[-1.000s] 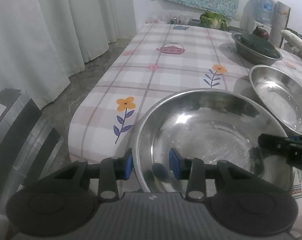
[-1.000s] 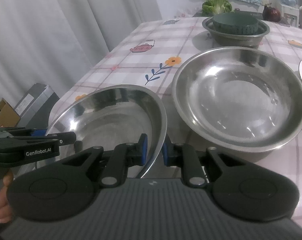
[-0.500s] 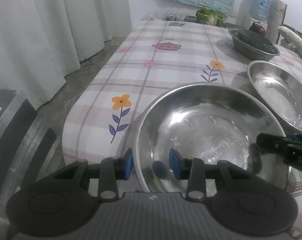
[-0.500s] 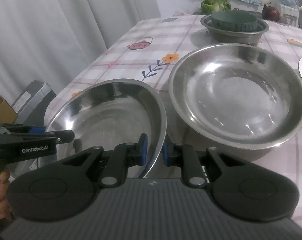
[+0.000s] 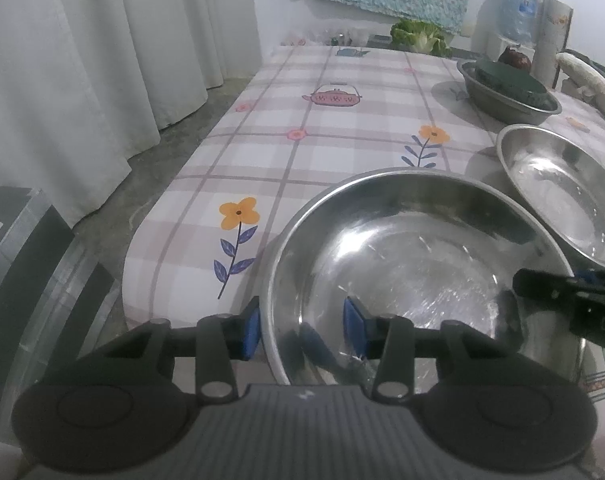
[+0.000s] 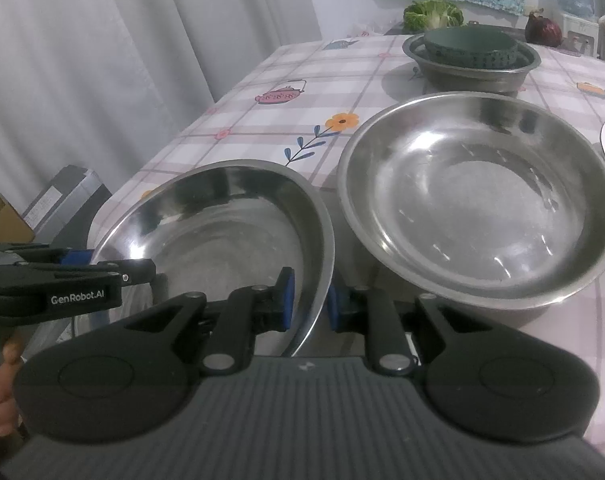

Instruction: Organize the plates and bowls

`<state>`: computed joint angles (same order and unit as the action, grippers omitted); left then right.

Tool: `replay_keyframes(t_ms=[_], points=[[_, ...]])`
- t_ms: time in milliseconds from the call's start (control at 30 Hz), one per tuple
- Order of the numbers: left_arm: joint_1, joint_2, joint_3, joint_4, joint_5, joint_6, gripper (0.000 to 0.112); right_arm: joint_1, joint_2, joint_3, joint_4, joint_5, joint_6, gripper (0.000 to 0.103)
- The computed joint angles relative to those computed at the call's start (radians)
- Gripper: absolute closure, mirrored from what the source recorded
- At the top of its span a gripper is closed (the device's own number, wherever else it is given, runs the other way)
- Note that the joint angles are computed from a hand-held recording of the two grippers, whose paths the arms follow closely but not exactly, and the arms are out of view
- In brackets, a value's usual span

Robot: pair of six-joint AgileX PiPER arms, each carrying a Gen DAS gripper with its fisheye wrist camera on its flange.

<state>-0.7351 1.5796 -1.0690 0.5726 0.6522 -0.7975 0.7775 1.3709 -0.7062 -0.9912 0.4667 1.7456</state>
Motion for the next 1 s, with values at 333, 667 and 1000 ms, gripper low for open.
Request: replay_keyframes(t_ms=[333, 667, 1000], points=[[-0.008, -0.019, 0.007, 0.018, 0.007, -0.017, 0.069, 0.002, -0.004, 0.002, -0.013, 0.000, 0.006, 0.086], [-0.015, -0.038, 0.016, 0.028, 0.013, -0.028, 0.069, 0.022, -0.018, 0.003, -0.024, 0.021, 0.020, 0.086], [-0.018, -0.058, 0.019, 0.039, 0.020, -0.037, 0.069, 0.021, -0.025, 0.002, -0.031, 0.018, 0.018, 0.086]])
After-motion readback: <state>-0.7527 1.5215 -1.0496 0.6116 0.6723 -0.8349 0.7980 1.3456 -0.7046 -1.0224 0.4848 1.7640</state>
